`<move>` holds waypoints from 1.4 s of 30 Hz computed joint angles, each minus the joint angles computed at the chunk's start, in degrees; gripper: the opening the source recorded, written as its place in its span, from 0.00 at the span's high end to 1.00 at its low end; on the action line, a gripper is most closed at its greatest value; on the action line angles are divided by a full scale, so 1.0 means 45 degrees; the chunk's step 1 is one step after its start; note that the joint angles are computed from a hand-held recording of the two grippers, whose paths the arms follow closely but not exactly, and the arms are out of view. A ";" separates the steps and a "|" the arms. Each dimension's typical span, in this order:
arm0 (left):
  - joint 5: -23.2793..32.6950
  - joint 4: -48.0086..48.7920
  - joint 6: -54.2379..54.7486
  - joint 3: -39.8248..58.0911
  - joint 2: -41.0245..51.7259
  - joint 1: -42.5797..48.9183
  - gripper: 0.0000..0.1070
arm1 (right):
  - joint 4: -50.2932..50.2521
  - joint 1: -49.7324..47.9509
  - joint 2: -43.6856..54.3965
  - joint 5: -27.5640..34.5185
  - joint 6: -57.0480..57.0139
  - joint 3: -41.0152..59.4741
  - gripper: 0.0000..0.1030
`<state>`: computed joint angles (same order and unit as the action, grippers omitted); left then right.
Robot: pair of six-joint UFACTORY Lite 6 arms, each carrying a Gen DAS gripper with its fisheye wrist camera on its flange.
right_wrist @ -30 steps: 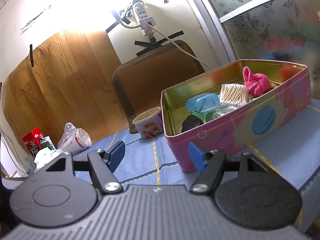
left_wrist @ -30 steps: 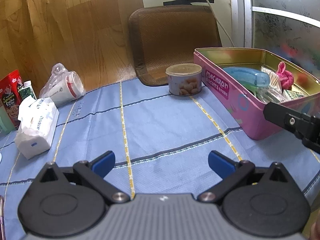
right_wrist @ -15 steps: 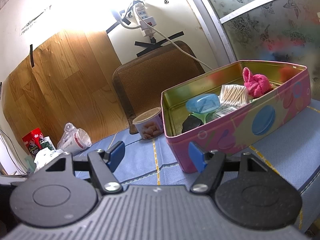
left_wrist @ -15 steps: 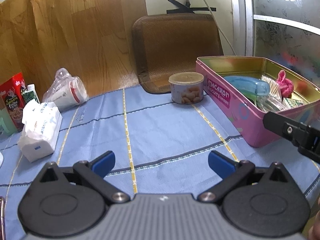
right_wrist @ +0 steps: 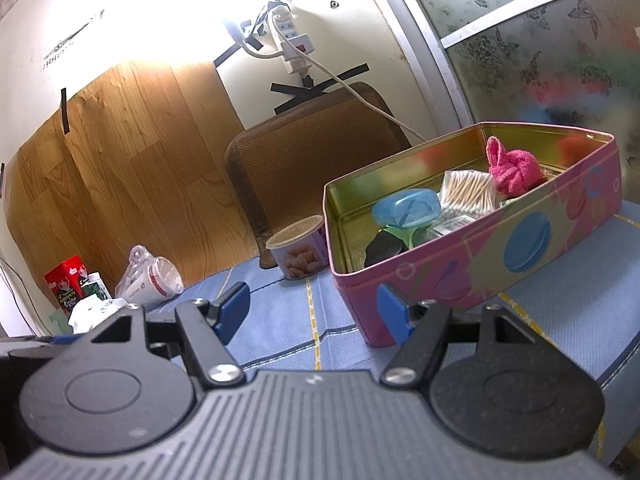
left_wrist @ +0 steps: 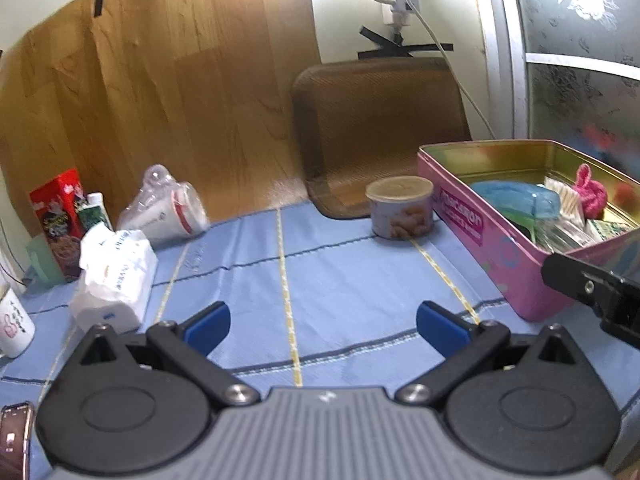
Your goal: Organize soft objects
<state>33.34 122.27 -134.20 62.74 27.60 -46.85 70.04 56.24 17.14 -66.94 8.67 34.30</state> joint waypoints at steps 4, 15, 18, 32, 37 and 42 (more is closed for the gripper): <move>-0.0206 -0.0118 0.0387 0.0112 0.0015 0.0013 0.04 | -0.0004 -0.0001 -0.0007 0.0005 -0.0022 0.0003 0.29; -0.1353 -0.0639 0.0917 0.0555 0.0203 0.0313 0.04 | -0.0147 -0.0119 0.0054 0.0128 -0.0109 0.0085 0.29; -0.1541 -0.0795 0.1076 0.0675 0.0303 0.0326 0.04 | -0.0187 -0.0154 0.0077 0.0153 -0.0124 0.0103 0.29; -0.2621 -0.1560 0.1809 0.1181 0.0615 0.0677 0.04 | -0.0460 -0.0310 0.0169 0.0324 -0.0045 0.0119 0.29; -0.2604 -0.1658 0.1879 0.1201 0.0665 0.0666 0.04 | -0.0486 -0.0328 0.0163 0.0334 -0.0027 0.0096 0.29; -0.2556 -0.1817 0.1966 0.1223 0.0693 0.0625 0.04 | -0.0509 -0.0330 0.0182 0.0337 -0.0022 0.0101 0.29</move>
<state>21.84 114.10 -125.35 68.24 30.72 -44.03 67.75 54.75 17.96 -65.43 8.57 34.75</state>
